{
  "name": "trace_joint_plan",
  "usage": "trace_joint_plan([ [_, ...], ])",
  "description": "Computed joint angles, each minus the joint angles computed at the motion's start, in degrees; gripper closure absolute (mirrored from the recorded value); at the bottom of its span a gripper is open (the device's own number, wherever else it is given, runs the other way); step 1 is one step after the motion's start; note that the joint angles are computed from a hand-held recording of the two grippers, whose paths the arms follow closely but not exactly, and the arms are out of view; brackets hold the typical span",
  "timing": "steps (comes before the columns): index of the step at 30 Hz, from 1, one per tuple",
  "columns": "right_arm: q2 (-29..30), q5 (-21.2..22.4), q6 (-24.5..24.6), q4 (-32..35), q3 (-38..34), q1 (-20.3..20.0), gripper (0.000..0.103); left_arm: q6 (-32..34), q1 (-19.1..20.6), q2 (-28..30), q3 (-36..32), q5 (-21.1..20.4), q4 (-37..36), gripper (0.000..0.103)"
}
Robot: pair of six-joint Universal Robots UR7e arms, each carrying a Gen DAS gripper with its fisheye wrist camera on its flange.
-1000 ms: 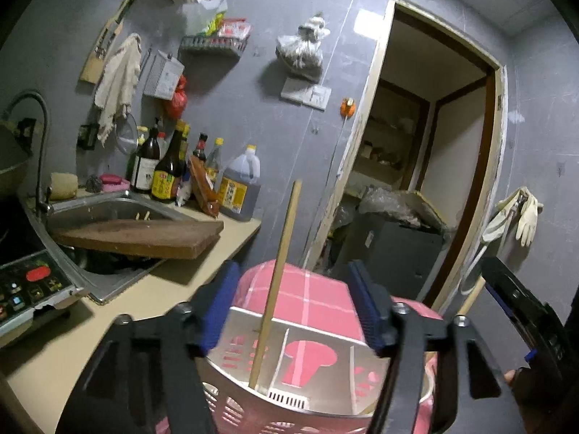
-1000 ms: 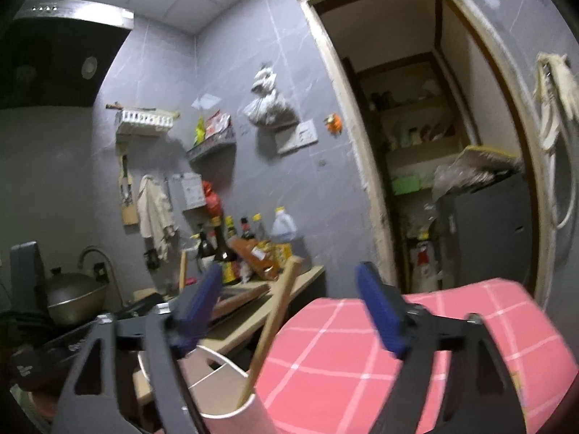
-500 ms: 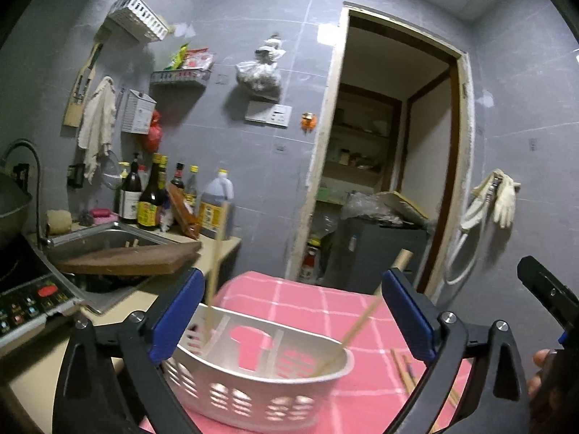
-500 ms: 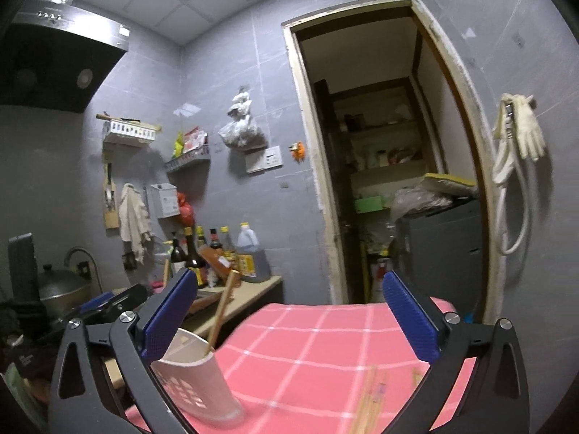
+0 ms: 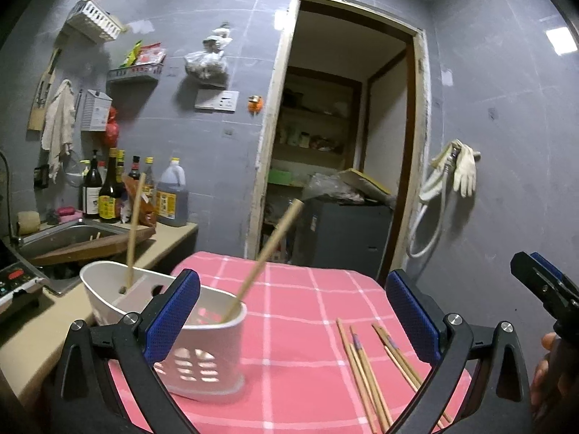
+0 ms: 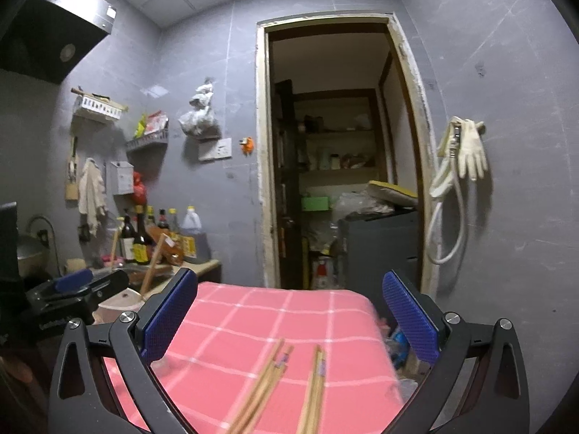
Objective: Organize utensils
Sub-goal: 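Move both grippers back down to the remaining chopsticks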
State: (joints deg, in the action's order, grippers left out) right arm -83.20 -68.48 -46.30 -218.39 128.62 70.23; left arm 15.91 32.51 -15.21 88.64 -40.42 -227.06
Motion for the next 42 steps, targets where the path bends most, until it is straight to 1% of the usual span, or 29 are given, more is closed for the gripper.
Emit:
trace_joint_plan([
  [5, 0.7, -0.5, -1.0, -2.6, 0.7, -2.6, 0.0, -0.4, 0.1, 2.8, -2.4, 0.2, 2.7, 0.002],
  [7, 1.4, -1.1, -1.2, -3.2, 0.4, -3.6, 0.0, -1.4, 0.4, 3.6, -3.5, 0.6, 5.8, 0.002],
  [10, 2.0, -2.3, -0.9, -2.0, -0.6, -4.2, 0.0, -3.7, 1.2, 4.3, -4.4, 0.5, 10.3, 0.002],
  [16, 3.1, -6.4, -0.4, 3.0, -3.4, -4.1, 0.0, -9.6, 3.0, 5.5, -7.2, 0.3, 20.8, 0.002],
  [21, 4.2, -9.7, -0.9, 8.1, -6.0, -3.4, 0.001, -11.6, 4.3, 6.5, -9.7, -0.4, 26.2, 0.002],
  [23, 4.5, -11.1, -0.8, 10.4, -7.0, -3.2, 0.005, -12.6, 4.9, 6.7, -10.3, -1.2, 28.4, 0.002],
  [26, 4.6, -13.4, 0.0, 14.9, -8.5, -2.9, 0.015, -14.8, 5.8, 6.3, -10.9, -2.7, 33.0, 0.003],
  [28, 5.0, -15.7, 0.8, 17.6, -9.8, -2.4, 0.025, -16.3, 6.3, 5.9, -11.2, -3.9, 35.7, 0.004],
  [31, 5.0, -17.9, 1.3, 22.2, -11.4, -2.0, 0.036, -18.2, 7.2, 5.5, -12.2, -6.1, 40.4, 0.015],
  [32, 5.2, -19.0, 1.4, 23.7, -12.0, -1.7, 0.039, -18.8, 7.5, 5.4, -13.0, -6.8, 42.8, 0.021],
  [33, 5.4, -20.2, 1.5, 25.4, -12.7, -1.4, 0.047, -19.7, 7.7, 5.4, -13.8, -7.1, 45.0, 0.028],
  [34, 5.7, -21.5, 1.5, 27.5, -13.6, -1.1, 0.053, -20.8, 8.2, 5.4, -14.8, -8.1, 48.1, 0.032],
  [35, 6.0, -22.3, 1.5, 28.8, -14.3, -0.9, 0.055, -21.5, 8.5, 5.4, -15.7, -9.0, 50.4, 0.04],
  [36, 6.2, -23.0, 1.5, 30.0, -14.8, -0.7, 0.059, -22.0, 8.7, 5.5, -16.2, -9.5, 51.8, 0.044],
  [38, 6.8, -24.8, 1.2, 32.5, -16.1, -0.1, 0.065, -22.9, 9.1, 5.7, -17.7, -10.7, 55.0, 0.049],
  [40, 7.4, -26.2, 1.0, 34.4, -17.0, 0.4, 0.072, -23.3, 9.6, 5.9, -19.0, -12.0, 57.7, 0.054],
  [42, 7.8, -27.4, 1.0, 36.7, -18.1, 0.7, 0.077, -23.4, 9.9, 6.3, -20.2, -12.9, 59.9, 0.059],
])
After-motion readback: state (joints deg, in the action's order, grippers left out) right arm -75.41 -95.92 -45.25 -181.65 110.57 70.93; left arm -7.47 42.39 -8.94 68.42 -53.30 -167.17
